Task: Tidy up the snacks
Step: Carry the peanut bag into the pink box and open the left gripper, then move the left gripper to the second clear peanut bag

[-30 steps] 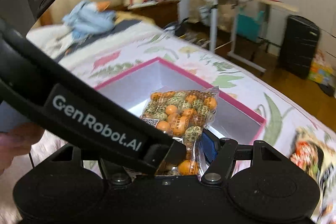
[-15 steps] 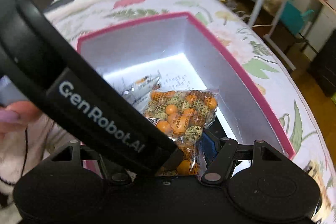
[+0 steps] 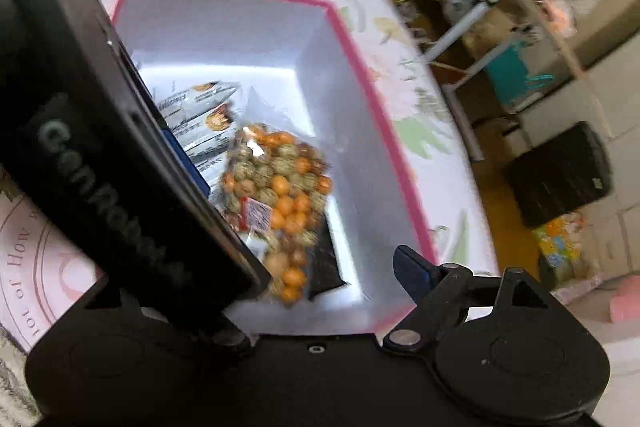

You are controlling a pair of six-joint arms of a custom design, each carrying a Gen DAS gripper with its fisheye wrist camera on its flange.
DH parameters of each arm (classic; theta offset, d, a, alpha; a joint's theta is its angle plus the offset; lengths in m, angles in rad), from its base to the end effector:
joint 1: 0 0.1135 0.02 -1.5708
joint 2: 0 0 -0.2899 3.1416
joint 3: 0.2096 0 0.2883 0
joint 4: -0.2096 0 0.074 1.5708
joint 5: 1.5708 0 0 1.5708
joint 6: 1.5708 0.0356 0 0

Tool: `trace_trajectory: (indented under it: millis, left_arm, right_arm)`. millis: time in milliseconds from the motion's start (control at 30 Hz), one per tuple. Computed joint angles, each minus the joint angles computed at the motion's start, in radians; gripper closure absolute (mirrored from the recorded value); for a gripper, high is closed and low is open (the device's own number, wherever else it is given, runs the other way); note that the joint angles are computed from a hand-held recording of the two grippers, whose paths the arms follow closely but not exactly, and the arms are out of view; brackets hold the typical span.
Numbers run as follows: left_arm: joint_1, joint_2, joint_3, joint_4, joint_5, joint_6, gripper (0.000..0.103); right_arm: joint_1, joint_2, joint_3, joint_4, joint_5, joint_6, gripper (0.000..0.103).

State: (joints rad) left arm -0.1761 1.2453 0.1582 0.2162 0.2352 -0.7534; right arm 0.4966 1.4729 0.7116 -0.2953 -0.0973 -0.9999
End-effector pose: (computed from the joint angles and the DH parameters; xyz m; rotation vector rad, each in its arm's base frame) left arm 0.1772 -0.0400 0.0833 -0.6164 2.4598 -0.6820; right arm 0.2542 0.1417 0.1556 -1.8069 1.8971 -0.0480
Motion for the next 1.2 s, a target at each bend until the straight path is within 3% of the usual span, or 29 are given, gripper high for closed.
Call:
trace_trajectory:
  millis: [133,233,333,467,600,667,833,933,1067,1200]
  left_arm:
    - [-0.143,-0.171,0.038,-0.182,-0.095,-0.023,0.041]
    - [-0.25,-0.269,0.072,-0.287,-0.17,-0.051,0.041]
    - [-0.358,-0.325,0.104,-0.357,-0.234,-0.067,0.041]
    - [-0.495,-0.317,0.176,-0.441,-0.316,-0.075,0.041]
    - [-0.606,-0.204,0.267,-0.463,-0.391,-0.082,0.037]
    - [-0.642,-0.138,0.303,-0.441,-0.42,-0.083,0.037]
    - [-0.673,0.091,0.412,-0.357,-0.433,-0.092,0.037]
    - [-0.692,0.248,0.508,-0.342,-0.44,-0.083,0.037]
    - [-0.707,0.413,0.62,-0.305,-0.436,-0.031,0.037]
    - [-0.703,0.563,0.709,-0.195,-0.392,-0.007,0.037]
  right_arm:
    - [-0.082,-0.153,-0.01,-0.164,-0.02,0.044,0.016]
    - [-0.135,-0.283,-0.063,-0.189,0.032,0.07,0.016]
    - [-0.276,-0.363,-0.049,-0.319,-0.038,0.06,0.016]
    - [-0.502,-0.361,0.023,-0.486,-0.165,-0.043,0.016]
    - [-0.609,-0.2,0.158,-0.64,-0.216,-0.099,0.015]
    - [-0.7,-0.107,0.215,-0.708,-0.255,-0.21,0.015]
    - [-0.905,0.097,0.231,-0.555,-0.386,-0.25,0.015]
    - [-1.004,0.16,0.167,-0.329,-0.473,-0.138,0.015]
    - [-1.12,0.237,0.081,-0.028,-0.509,-0.031,0.015]
    - [-1.149,0.359,0.109,0.072,-0.488,0.009,0.014]
